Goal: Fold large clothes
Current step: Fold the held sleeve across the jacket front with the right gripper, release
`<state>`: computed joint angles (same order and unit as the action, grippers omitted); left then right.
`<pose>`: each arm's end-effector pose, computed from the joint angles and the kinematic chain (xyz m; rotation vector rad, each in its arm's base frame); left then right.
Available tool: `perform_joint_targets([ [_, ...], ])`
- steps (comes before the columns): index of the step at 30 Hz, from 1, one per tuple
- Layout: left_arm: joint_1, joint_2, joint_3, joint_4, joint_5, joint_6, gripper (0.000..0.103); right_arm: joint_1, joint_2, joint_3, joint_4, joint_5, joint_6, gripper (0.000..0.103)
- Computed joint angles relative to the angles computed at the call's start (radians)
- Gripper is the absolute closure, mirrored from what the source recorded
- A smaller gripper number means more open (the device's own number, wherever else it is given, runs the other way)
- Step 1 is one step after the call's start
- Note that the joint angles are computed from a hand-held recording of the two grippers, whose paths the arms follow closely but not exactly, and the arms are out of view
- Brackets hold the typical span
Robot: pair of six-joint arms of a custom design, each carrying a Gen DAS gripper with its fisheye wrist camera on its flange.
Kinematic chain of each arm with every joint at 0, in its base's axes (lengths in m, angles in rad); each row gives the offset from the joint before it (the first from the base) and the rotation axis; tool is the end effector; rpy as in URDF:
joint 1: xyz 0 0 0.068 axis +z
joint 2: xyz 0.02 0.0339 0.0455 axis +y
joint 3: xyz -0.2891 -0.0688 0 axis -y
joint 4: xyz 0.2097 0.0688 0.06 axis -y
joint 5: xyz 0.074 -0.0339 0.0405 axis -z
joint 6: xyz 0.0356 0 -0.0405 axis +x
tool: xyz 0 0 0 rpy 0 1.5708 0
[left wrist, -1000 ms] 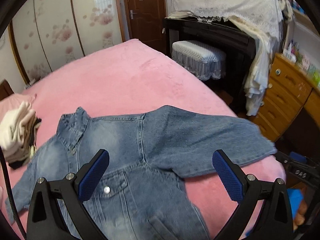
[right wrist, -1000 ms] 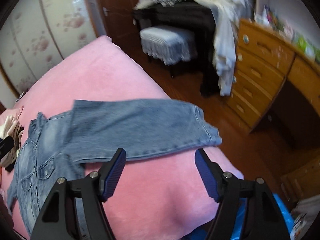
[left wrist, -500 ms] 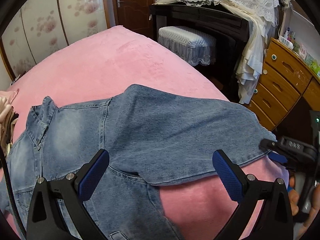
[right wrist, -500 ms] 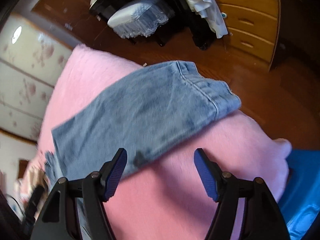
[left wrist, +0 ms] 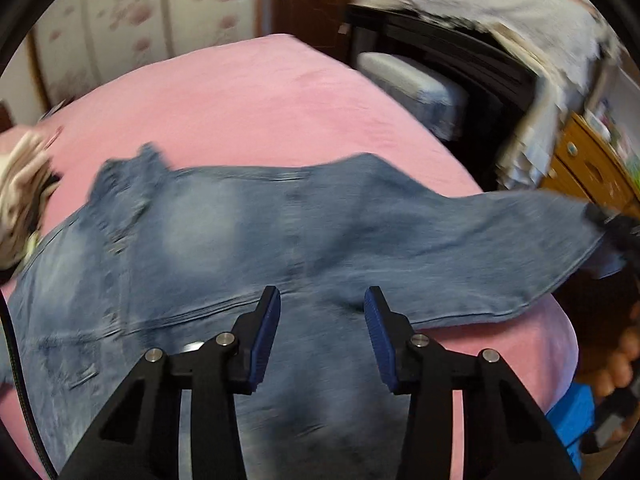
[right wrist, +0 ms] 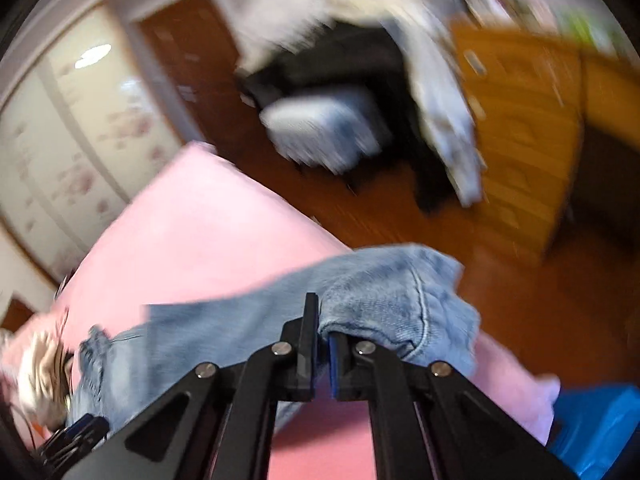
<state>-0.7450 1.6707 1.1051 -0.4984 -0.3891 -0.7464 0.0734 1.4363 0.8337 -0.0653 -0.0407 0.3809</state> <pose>0.2370 -0.2002 0.2459 -0.1299 2.5116 -0.0777 0.2732 0.0215 0.2627 0.3232 2.2309 0.2908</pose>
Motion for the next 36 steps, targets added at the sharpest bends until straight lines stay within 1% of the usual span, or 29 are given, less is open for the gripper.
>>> perform_joint_targets([
  [2, 0.034, -0.090, -0.073, -0.019, -0.022, -0.016, 0.060, 0.145, -0.054, 0.061, -0.024, 0.060, -0.027, 0.099],
  [4, 0.071, -0.186, -0.140, -0.042, -0.043, -0.031, 0.060, 0.272, -0.052, 0.130, -0.040, 0.106, -0.050, 0.100],
  [6, 0.116, -0.288, -0.203, -0.071, -0.062, -0.039, 0.060, 0.410, -0.006, 0.218, -0.049, 0.134, -0.063, 0.100],
  [7, 0.144, -0.339, -0.230, -0.089, -0.068, -0.039, 0.060, 0.454, 0.025, 0.255, -0.053, 0.141, -0.068, 0.100],
  [10, 0.264, -0.484, -0.315, -0.109, -0.042, 0.004, 0.060, 0.608, 0.157, 0.395, -0.072, 0.178, -0.087, 0.100],
  [12, 0.371, -0.562, -0.370, -0.100, 0.005, 0.054, 0.060, 0.689, 0.261, 0.481, -0.091, 0.187, -0.093, 0.100],
  [14, 0.521, -0.628, -0.437, -0.066, 0.089, 0.131, 0.060, 0.761, 0.373, 0.564, -0.119, 0.206, -0.107, 0.100],
  [15, 0.619, -0.654, -0.480, -0.037, 0.154, 0.179, 0.060, 0.788, 0.438, 0.608, -0.136, 0.211, -0.121, 0.100],
  [16, 0.681, -0.665, -0.505, -0.021, 0.196, 0.207, 0.060, 0.819, 0.502, 0.655, -0.160, 0.221, -0.130, 0.099],
  [17, 0.767, -0.671, -0.539, 0.007, 0.257, 0.251, 0.060, 0.850, 0.573, 0.705, -0.187, 0.231, -0.139, 0.099],
  [18, 0.822, -0.675, -0.573, 0.031, 0.296, 0.283, 0.060, 0.874, 0.634, 0.740, -0.207, 0.235, -0.151, 0.099],
  [19, 0.861, -0.667, -0.594, 0.053, 0.325, 0.307, 0.060, 0.892, 0.679, 0.772, -0.236, 0.239, -0.155, 0.099],
  [21, 0.940, -0.635, -0.643, 0.107, 0.377, 0.361, 0.060, 0.920, 0.809, 0.884, -0.340, 0.234, -0.161, 0.099],
  [23, 0.982, -0.603, -0.671, 0.146, 0.416, 0.396, 0.060, 0.936, 0.895, 0.958, -0.409, 0.230, -0.171, 0.098],
  [24, 1.009, -0.579, -0.690, 0.176, 0.445, 0.417, 0.058, 0.954, 0.918, 0.983, -0.429, 0.241, -0.166, 0.098],
  [27, 1.032, -0.541, -0.715, 0.230, 0.489, 0.437, 0.050, 0.986, 0.914, 0.952, -0.427, 0.284, -0.172, 0.095],
  [29, 1.038, -0.515, -0.728, 0.271, 0.517, 0.446, 0.050, 1.003, 0.893, 0.931, -0.417, 0.310, -0.174, 0.090],
  [30, 1.040, -0.499, -0.732, 0.292, 0.532, 0.450, 0.050, 1.007, 0.872, 0.903, -0.396, 0.303, -0.179, 0.088],
  [31, 1.031, -0.492, -0.730, 0.302, 0.538, 0.447, 0.050, 1.010, 0.844, 0.870, -0.374, 0.296, -0.185, 0.083],
  [32, 1.014, -0.480, -0.728, 0.317, 0.542, 0.440, 0.050, 1.012, 0.815, 0.843, -0.359, 0.295, -0.196, 0.075],
  [33, 1.005, -0.473, -0.726, 0.327, 0.543, 0.438, 0.050, 1.022, 0.780, 0.800, -0.335, 0.309, -0.209, 0.070],
  [34, 0.987, -0.459, -0.723, 0.344, 0.542, 0.432, 0.050, 1.027, 0.775, 0.807, -0.338, 0.320, -0.219, 0.062],
  [36, 0.944, -0.436, -0.709, 0.365, 0.536, 0.416, 0.050, 1.036, 0.717, 0.746, -0.306, 0.333, -0.235, 0.060],
])
